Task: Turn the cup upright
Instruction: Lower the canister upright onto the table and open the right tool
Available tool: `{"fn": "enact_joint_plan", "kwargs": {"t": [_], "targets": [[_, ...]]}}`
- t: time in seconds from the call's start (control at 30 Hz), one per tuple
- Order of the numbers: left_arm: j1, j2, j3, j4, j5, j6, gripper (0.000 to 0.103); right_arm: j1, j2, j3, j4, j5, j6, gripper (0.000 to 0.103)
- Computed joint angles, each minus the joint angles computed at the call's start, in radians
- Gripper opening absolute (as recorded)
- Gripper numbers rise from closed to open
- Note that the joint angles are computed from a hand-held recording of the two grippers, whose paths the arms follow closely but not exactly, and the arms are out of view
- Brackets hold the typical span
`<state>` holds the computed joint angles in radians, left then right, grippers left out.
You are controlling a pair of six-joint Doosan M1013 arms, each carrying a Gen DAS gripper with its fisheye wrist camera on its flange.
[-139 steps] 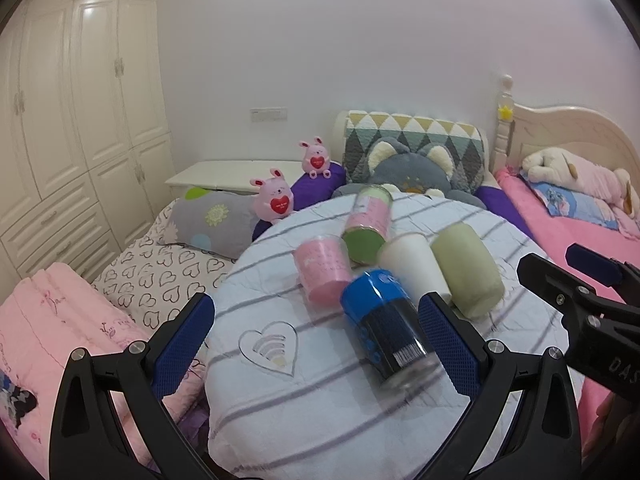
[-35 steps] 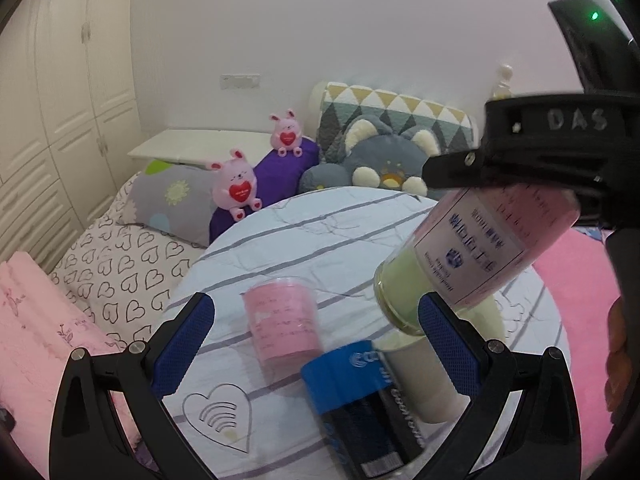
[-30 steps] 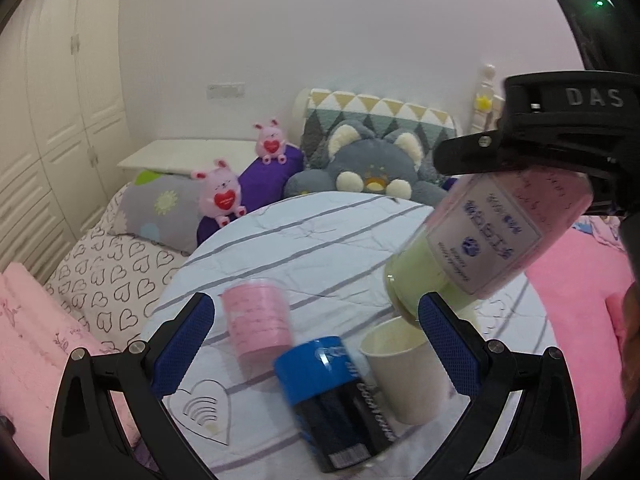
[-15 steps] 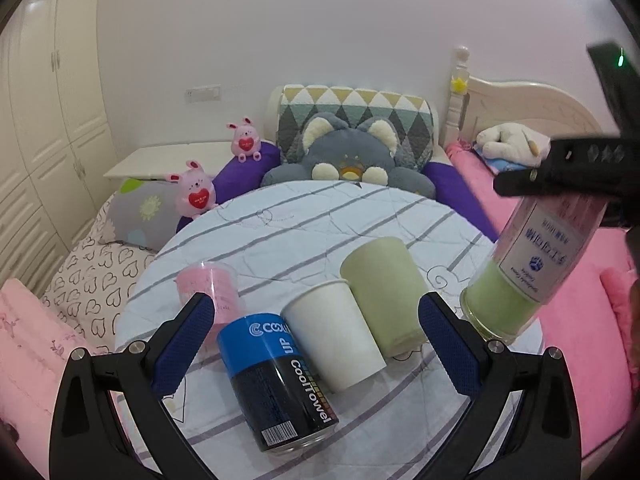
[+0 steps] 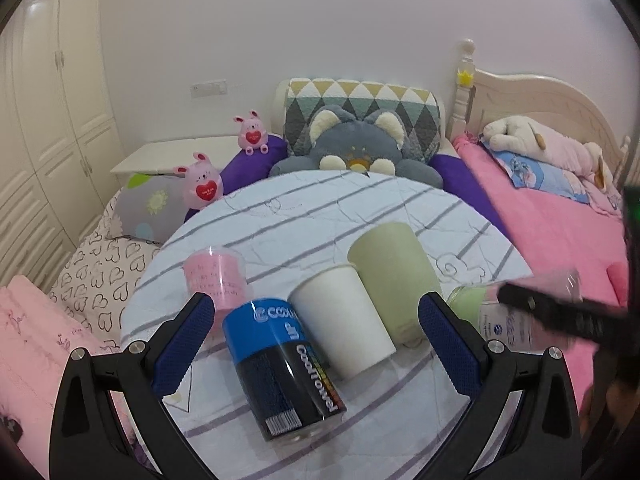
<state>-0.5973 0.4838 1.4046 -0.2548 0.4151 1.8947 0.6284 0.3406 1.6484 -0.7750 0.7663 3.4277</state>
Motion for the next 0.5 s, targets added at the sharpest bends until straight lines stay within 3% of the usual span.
{"fn": "enact_joint_plan", "kwargs": {"t": [0.2, 0.3, 0.5], "targets": [[-0.007, -0.021, 0.033, -0.019, -0.001, 0.031, 0.103, 0.044, 0.006, 0.022, 0.059, 0.009, -0.027, 0.070], [-0.012, -0.032, 0.049, -0.008, -0.002, 0.024, 0.103, 0.062, 0.011, 0.033, 0.014, 0.004, 0.023, 0.070], [-0.015, -0.049, 0.065, -0.025, 0.029, 0.032, 0.103, 0.050, 0.004, 0.028, 0.081, -0.019, -0.059, 0.070]]}}
